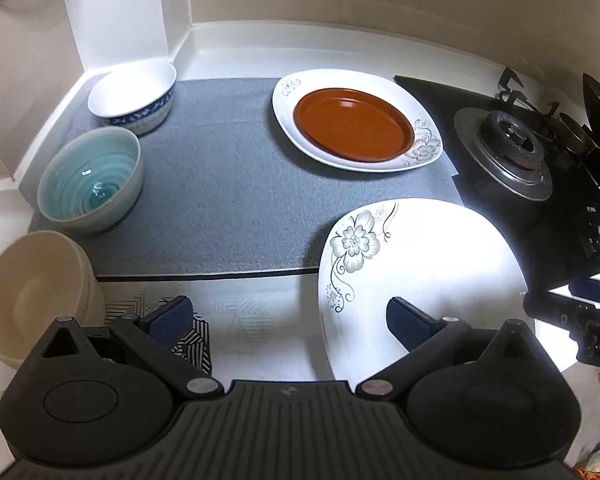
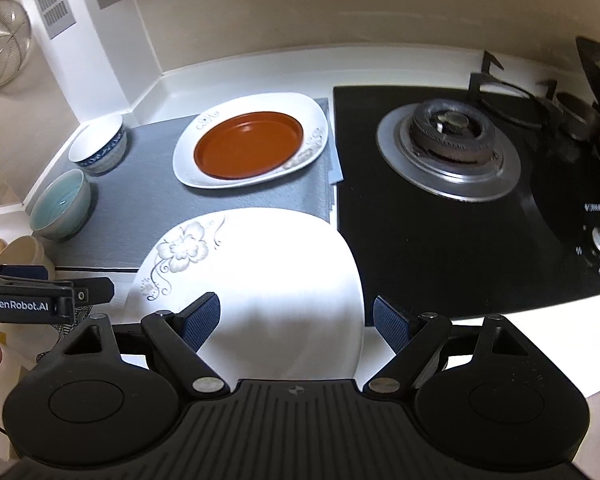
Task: Organize plates and bowls
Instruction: 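Move both tools back toward the flower-print white square plate, then close both tools on the rim of the flower-print plate and lift it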
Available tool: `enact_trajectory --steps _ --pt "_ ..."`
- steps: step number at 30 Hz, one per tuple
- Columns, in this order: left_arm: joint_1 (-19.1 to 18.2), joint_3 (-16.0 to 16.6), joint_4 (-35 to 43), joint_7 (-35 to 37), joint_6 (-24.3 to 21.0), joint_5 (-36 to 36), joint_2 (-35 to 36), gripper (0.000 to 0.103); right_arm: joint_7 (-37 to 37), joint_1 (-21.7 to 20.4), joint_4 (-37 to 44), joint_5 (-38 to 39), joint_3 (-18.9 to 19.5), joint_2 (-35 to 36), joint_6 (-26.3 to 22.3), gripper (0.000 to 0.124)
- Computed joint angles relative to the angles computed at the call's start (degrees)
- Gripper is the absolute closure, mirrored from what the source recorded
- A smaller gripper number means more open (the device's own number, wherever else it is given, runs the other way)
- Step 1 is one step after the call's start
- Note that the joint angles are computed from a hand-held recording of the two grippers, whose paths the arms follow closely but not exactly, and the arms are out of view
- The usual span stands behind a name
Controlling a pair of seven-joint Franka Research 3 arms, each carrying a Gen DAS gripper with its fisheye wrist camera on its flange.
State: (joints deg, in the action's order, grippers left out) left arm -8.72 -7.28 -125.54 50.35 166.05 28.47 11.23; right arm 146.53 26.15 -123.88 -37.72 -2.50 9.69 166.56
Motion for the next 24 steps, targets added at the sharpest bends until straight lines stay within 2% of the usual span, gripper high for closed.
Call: enact_trajectory --steps 5,13,20,24 --pt "3.5 -3.8 0.7 8.1 1.0 -10.2 2.3 0.0 -2.8 -1.4 -1.4 5.7 0.4 0.6 1.2 0.038" --pt "7.4 -8.8 2.9 19.6 0.5 -23.7 6.2 0.0 -8.9 -1.4 -3.7 15.0 -0.9 2.2 6.7 0.038" --pt "6.3 -8.2 4.4 21.7 -0.8 -26.1 7.9 0.0 -18.5 -1.6 -3.4 25.0 0.2 3.6 7.1 0.04" --pt "6.2 -8.0 4.7 22.2 -1.1 -27.0 8.2 0.0 -27.0 -3.7 -2.9 32.3 3.4 4.2 7.8 0.042"
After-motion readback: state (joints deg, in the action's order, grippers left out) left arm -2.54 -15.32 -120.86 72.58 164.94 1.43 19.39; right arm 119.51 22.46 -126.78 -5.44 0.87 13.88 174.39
